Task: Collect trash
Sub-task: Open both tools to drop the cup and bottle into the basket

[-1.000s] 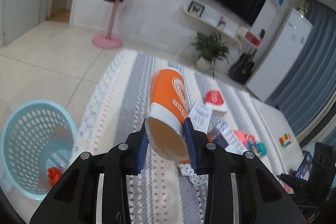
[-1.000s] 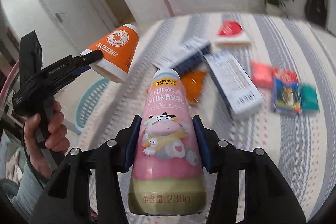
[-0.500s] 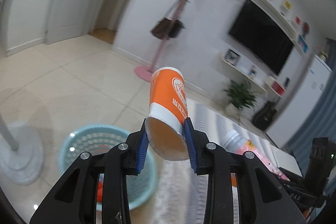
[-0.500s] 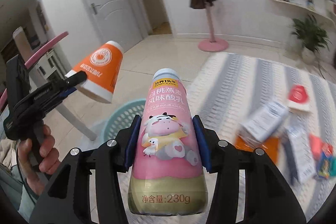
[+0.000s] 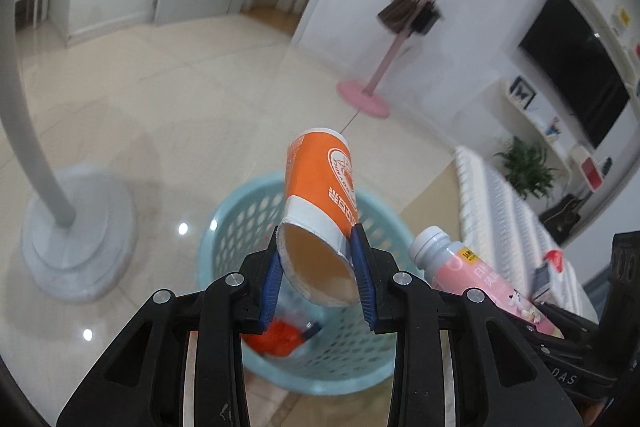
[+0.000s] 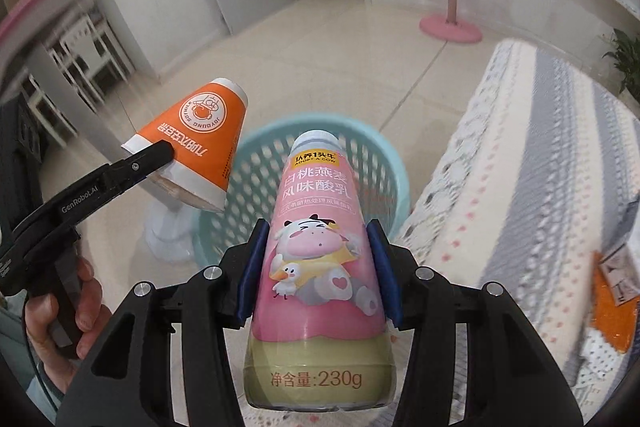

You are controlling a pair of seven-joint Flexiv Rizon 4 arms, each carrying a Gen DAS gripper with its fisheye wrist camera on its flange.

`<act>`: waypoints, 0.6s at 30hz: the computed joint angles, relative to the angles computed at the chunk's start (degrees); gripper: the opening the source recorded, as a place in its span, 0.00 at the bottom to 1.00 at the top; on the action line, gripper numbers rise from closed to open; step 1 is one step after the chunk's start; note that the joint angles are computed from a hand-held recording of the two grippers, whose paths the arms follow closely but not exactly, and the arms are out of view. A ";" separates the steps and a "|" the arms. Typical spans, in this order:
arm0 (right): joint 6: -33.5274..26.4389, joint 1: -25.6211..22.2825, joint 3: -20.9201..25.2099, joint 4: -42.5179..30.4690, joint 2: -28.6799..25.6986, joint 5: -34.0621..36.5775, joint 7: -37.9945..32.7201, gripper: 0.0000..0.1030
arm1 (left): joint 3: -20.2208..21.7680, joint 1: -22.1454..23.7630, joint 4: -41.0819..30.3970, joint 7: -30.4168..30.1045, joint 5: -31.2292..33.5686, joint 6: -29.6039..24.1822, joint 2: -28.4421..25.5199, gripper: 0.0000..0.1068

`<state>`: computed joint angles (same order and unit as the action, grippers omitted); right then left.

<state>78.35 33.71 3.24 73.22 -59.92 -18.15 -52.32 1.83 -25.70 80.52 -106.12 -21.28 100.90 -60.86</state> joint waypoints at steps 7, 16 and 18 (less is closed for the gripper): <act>-6.47 -0.17 2.08 -5.35 -3.34 0.65 -1.50 0.45 | 1.71 -0.62 -3.39 -0.59 0.96 -7.04 -2.79 0.30; -4.72 0.98 0.50 -4.14 -2.73 0.45 -2.29 0.45 | 0.10 0.54 -3.64 -2.11 4.38 -8.69 -3.17 0.44; -2.44 0.58 0.36 -1.91 -1.56 1.14 -1.54 0.45 | 0.48 0.25 -2.84 -2.93 4.47 -8.55 -2.55 0.54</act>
